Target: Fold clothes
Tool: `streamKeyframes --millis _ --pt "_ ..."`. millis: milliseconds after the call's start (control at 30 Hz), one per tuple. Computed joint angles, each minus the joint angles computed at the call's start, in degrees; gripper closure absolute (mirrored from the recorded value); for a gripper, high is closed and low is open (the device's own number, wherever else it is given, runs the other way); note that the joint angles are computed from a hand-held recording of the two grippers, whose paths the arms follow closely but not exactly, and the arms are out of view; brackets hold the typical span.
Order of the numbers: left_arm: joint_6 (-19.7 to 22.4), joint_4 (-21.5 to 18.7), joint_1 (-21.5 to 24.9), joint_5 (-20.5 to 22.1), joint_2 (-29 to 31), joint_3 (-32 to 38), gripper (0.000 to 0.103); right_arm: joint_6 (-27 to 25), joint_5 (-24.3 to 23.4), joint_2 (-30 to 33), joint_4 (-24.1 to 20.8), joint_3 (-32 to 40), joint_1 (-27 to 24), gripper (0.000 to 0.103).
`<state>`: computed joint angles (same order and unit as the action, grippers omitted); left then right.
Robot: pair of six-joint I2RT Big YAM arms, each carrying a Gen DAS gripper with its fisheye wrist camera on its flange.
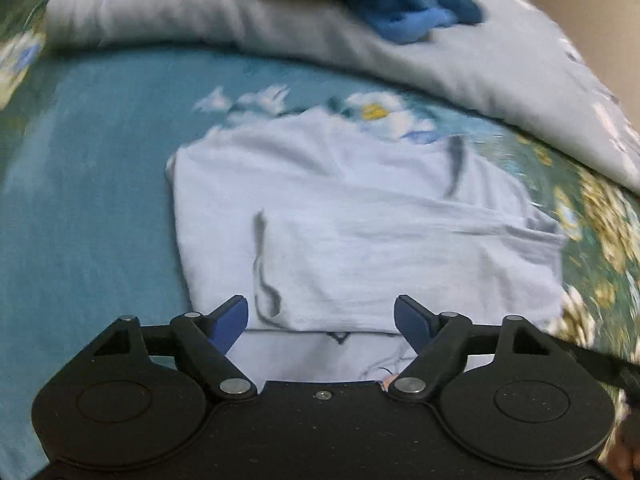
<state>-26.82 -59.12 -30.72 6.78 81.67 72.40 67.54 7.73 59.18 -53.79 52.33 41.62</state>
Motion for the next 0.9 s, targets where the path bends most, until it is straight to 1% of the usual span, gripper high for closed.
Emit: streamKeyframes --millis 67,100,133,167,200,233,267,300,400,467,500,533,567,600,633,767,900 --pt "-2.6 0.5 0.5 0.5 0.3 -0.8 0.031 -0.7 -0.6 -0.8 -0.4 -0.6 -0.4 0.056" --pt "-3.5 1.0 0.8 1.1 0.2 -1.4 0.036 -0.9 -0.9 -1.0 -0.5 -0.9 -0.6 0.056" --pt "-3.9 1.7 1.1 1.6 0.1 -1.9 0.043 -1.1 -1.0 -1.1 -0.5 -1.1 -0.8 0.056" --pt "-3.9 2.3 1.4 2.4 0.0 -2.3 0.048 -1.2 -1.1 -1.2 -0.5 -1.2 -1.1 0.056" --pt "-3.8 3.0 1.7 3.3 0.0 -2.7 0.060 -1.3 -1.2 -1.2 -0.5 -1.3 -1.4 0.056" --pt "-3.8 3.1 2.0 3.8 0.1 -2.8 0.064 -1.4 -1.3 -1.2 -0.3 -1.4 -1.6 0.056" --pt "-3.7 3.0 2.2 3.9 0.2 -2.6 0.066 -1.6 -1.4 -1.3 -0.2 -1.5 -1.8 0.056" --pt "-3.7 2.9 2.4 4.1 0.3 -2.5 0.071 -1.7 -1.5 -1.4 -0.1 -1.5 -2.0 0.056" --pt "-4.4 2.7 3.0 5.2 0.6 -2.2 0.072 -2.1 -1.7 -1.6 0.3 -1.7 -2.6 0.056" --pt "-6.8 3.4 3.6 6.3 0.6 -2.7 0.072 -2.0 -2.0 -1.7 0.6 -1.9 -3.0 0.056" --pt "-8.3 4.0 4.1 6.8 0.4 -3.2 0.074 -1.8 -2.1 -1.7 0.7 -2.0 -3.1 0.056" --pt "-10.1 4.8 4.5 7.0 -0.1 -3.8 0.087 -1.8 -2.1 -1.8 0.6 -2.0 -3.2 0.056" --pt "-11.4 5.5 4.8 6.7 -0.6 -4.4 0.096 -1.9 -2.1 -1.8 0.4 -2.1 -3.3 0.056" --pt "-11.8 5.6 4.8 6.1 -1.1 -4.6 0.102 -2.0 -2.1 -1.9 0.2 -2.1 -3.4 0.056" --pt "-11.7 5.8 4.8 5.7 -1.6 -4.8 0.102 -2.0 -2.1 -2.0 0.1 -2.1 -3.5 0.056" --pt "-9.9 6.5 4.6 6.8 -2.8 -4.8 0.103 -0.8 -2.2 -2.3 0.0 -2.6 -3.7 0.056" --pt "-8.1 8.5 4.3 5.7 -3.6 -3.5 0.103 0.2 -1.6 -2.5 0.0 -2.7 -3.6 0.056"
